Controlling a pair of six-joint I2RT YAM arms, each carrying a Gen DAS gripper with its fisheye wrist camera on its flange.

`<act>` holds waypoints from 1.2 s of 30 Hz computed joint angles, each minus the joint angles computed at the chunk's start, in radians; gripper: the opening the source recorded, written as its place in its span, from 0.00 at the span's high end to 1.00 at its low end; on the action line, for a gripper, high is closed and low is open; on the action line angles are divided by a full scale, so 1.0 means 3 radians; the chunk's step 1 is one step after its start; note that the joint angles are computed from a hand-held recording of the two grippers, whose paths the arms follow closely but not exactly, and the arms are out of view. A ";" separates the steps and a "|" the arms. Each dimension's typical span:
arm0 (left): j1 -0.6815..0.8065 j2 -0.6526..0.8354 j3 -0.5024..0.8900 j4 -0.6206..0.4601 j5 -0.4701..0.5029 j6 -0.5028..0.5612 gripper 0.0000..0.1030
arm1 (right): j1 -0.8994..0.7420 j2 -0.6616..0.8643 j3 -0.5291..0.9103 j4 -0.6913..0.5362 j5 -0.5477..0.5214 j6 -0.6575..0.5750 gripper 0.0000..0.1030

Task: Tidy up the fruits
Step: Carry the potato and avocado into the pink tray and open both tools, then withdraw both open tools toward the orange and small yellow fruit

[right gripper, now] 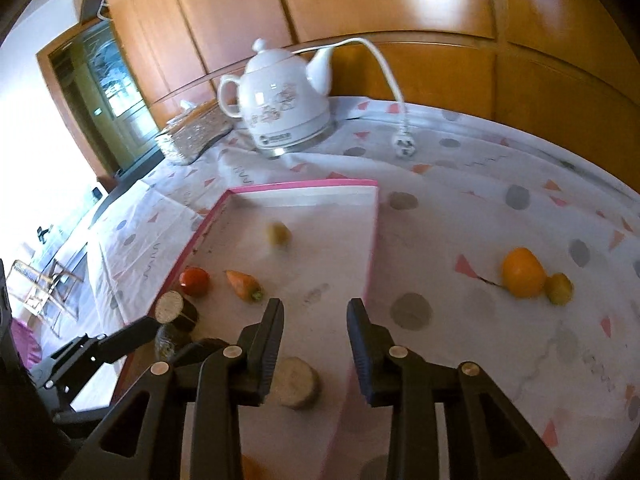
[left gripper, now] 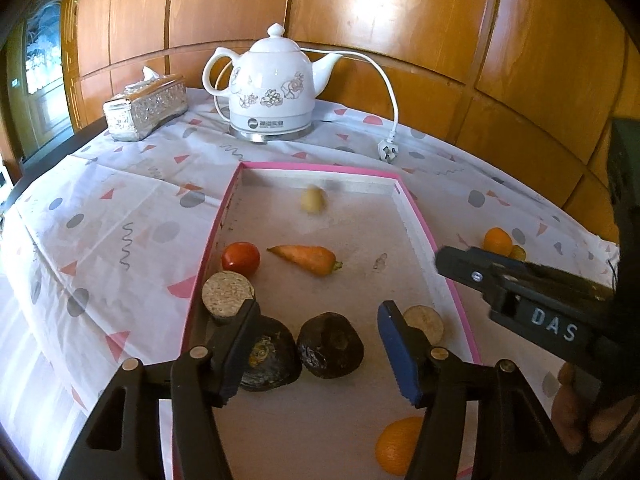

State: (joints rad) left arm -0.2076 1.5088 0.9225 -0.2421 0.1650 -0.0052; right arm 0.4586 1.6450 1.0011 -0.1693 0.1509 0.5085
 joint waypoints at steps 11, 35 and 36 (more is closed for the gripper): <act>-0.0167 -0.0077 -0.0028 -0.0013 -0.0089 0.0026 0.37 | -0.0200 -0.0628 -0.0795 0.0071 0.0313 0.0316 0.68; -0.0928 0.0107 0.0188 -0.0076 -0.0214 0.0153 0.37 | -0.1151 -0.0798 -0.1261 0.0234 0.0273 0.0083 0.68; -0.0942 0.0134 0.0213 -0.0083 -0.0214 0.0146 0.37 | -0.1172 -0.0741 -0.1212 0.0247 0.0264 0.0047 0.68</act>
